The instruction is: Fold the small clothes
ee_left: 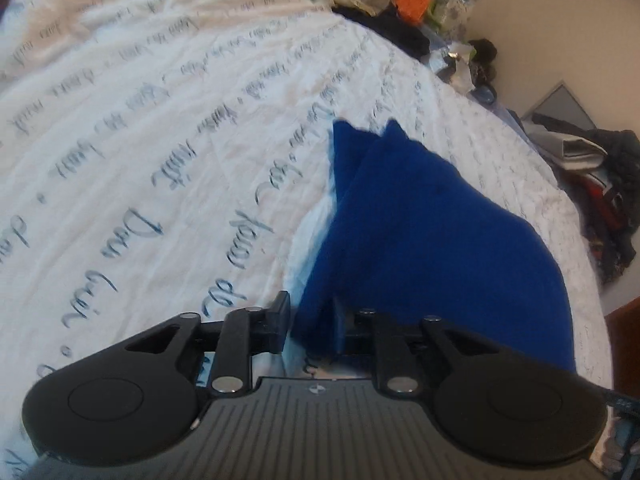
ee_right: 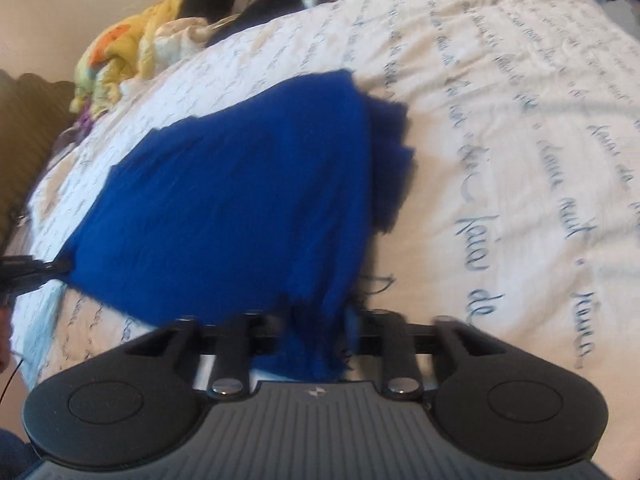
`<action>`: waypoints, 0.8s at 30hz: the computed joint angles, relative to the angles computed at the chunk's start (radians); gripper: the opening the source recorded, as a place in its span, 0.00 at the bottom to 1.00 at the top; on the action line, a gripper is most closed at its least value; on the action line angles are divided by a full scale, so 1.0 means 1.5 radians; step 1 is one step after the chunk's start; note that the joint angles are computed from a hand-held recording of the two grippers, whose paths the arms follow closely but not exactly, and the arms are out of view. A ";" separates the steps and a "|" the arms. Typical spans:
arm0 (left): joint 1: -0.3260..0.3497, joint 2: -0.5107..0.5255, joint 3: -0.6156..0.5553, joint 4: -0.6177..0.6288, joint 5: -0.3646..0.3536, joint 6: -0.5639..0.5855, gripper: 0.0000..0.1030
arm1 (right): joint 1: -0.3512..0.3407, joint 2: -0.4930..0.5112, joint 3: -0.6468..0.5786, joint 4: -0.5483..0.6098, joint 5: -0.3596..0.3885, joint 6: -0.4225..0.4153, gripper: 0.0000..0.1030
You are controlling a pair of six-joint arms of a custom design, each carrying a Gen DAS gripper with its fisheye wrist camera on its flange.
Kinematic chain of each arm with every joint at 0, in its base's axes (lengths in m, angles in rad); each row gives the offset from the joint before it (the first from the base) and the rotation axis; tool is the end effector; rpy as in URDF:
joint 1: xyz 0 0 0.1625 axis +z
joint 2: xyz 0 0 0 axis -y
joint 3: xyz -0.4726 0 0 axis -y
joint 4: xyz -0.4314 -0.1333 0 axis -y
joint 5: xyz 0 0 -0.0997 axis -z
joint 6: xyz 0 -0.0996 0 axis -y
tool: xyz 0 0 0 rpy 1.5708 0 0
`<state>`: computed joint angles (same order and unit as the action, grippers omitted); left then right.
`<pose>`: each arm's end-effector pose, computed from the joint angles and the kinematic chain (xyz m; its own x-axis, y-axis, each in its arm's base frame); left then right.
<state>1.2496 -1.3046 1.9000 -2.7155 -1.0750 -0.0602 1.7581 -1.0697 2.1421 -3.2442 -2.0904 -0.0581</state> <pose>-0.0218 -0.6380 0.3538 -0.9276 -0.0068 -0.3736 0.2138 0.8103 -0.5456 0.1875 -0.5389 0.1831 -0.8947 0.0670 0.4417 -0.2059 0.8156 -0.5407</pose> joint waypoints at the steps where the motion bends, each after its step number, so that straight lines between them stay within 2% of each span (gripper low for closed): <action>1: -0.011 -0.001 0.006 -0.051 0.013 0.038 0.45 | 0.011 0.003 -0.002 -0.034 -0.023 -0.016 0.63; 2: -0.020 0.003 0.005 -0.095 0.020 0.075 0.67 | 0.022 0.013 -0.003 -0.096 -0.041 -0.052 0.67; 3: -0.027 0.015 -0.003 -0.137 0.021 0.110 0.82 | 0.027 0.024 -0.012 -0.141 -0.047 -0.090 0.68; 4: -0.035 0.037 -0.018 -0.174 0.024 0.148 0.83 | 0.031 0.034 -0.027 -0.161 -0.048 -0.118 0.68; 7: -0.042 0.133 -0.101 -0.192 0.035 0.224 0.72 | 0.024 0.078 -0.102 -0.162 -0.024 -0.162 0.67; 8: -0.040 0.165 -0.136 -0.168 0.041 0.227 0.59 | 0.016 0.100 -0.135 -0.154 -0.014 -0.177 0.67; 9: -0.037 0.206 -0.181 -0.138 0.047 0.234 0.54 | 0.008 0.125 -0.175 -0.132 -0.018 -0.183 0.67; 12: -0.034 0.310 -0.296 -0.081 0.110 0.262 0.50 | -0.005 0.206 -0.299 -0.077 -0.091 -0.187 0.66; 14: -0.032 0.348 -0.333 -0.085 0.120 0.308 0.45 | -0.009 0.244 -0.353 -0.066 -0.140 -0.183 0.63; 15: -0.030 0.358 -0.346 -0.070 0.133 0.316 0.17 | -0.015 0.248 -0.361 -0.060 -0.129 -0.168 0.34; 16: -0.026 0.363 -0.349 -0.078 0.119 0.324 0.07 | -0.023 0.239 -0.357 -0.034 -0.089 -0.150 0.07; 17: -0.026 0.365 -0.343 -0.115 0.111 0.341 0.08 | -0.031 0.225 -0.337 -0.018 -0.058 -0.146 0.07; 19: -0.030 0.361 -0.312 -0.233 0.099 0.398 0.07 | -0.029 0.220 -0.327 -0.044 -0.056 -0.192 0.06; 20: -0.030 0.356 -0.301 -0.260 0.089 0.405 0.07 | -0.029 0.213 -0.315 -0.066 -0.048 -0.197 0.06; 22: -0.023 0.360 -0.308 -0.230 0.096 0.399 0.07 | -0.035 0.198 -0.291 -0.116 -0.033 -0.175 0.03; 24: -0.016 0.372 -0.311 -0.220 0.117 0.403 0.09 | -0.048 0.196 -0.287 -0.089 -0.042 -0.143 0.04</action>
